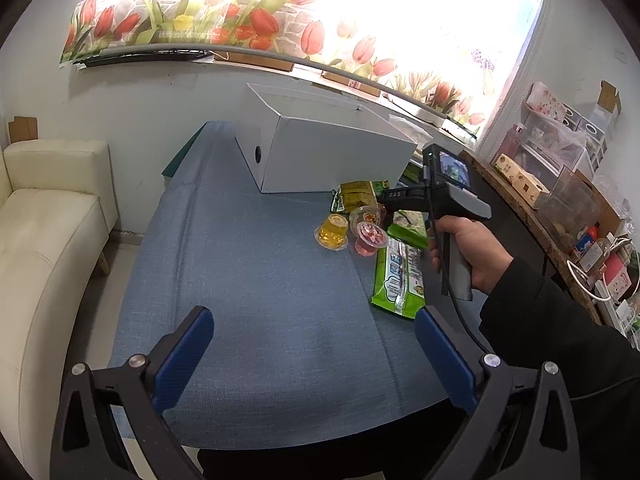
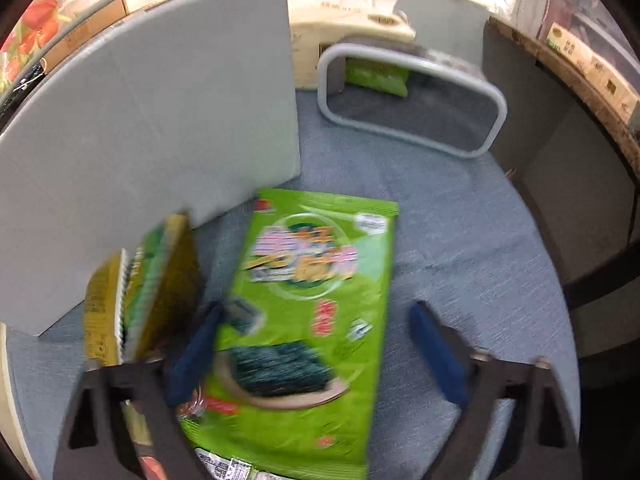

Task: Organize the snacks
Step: 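Reach the right gripper to another green seaweed bag and grasp it, then grasp the white-and-green stick snack bag with the left gripper while the right holds its bag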

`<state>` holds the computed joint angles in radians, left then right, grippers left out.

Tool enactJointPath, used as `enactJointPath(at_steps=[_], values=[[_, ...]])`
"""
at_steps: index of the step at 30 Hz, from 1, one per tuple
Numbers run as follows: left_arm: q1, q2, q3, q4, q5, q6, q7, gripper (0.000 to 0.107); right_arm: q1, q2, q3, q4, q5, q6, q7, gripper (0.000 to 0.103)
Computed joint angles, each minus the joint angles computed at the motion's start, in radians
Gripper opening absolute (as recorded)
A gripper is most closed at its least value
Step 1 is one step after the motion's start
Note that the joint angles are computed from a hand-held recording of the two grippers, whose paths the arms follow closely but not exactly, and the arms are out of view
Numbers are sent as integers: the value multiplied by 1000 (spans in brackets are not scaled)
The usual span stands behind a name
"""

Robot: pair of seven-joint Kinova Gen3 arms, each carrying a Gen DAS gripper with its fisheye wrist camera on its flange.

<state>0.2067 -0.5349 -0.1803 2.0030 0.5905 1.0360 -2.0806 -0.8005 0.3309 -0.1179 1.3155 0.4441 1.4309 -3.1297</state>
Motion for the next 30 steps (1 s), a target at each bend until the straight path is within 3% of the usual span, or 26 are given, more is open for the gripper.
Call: enactJointPath(at_steps=[1,5,15,19,22,26,30], values=[[0,1,1,2,0,-1,1,102,-9,-3,1,-2,4,1,-7,75],[0,10,7,3,0,-2,1,102,12,-38,-9,49,-4,-62,5,71],[34,84,88,-13,4,-47,-20,102,-18,-193,-87,225,84,-127,-122,70],[81,160,126,-33,44,-75,-82,102,-40,-264,-145,259,181,-38,-212,70],[97,218,212,-61,29,-111,-85,102,-28,-333,-188,287,205,1,-245,70],[130,329,343,-131,-73,-164,-32,103,-33,-394,-294,277,239,104,-282,70],[173,437,405,-199,-172,-181,33,102,-71,-416,-391,238,253,207,-341,70]])
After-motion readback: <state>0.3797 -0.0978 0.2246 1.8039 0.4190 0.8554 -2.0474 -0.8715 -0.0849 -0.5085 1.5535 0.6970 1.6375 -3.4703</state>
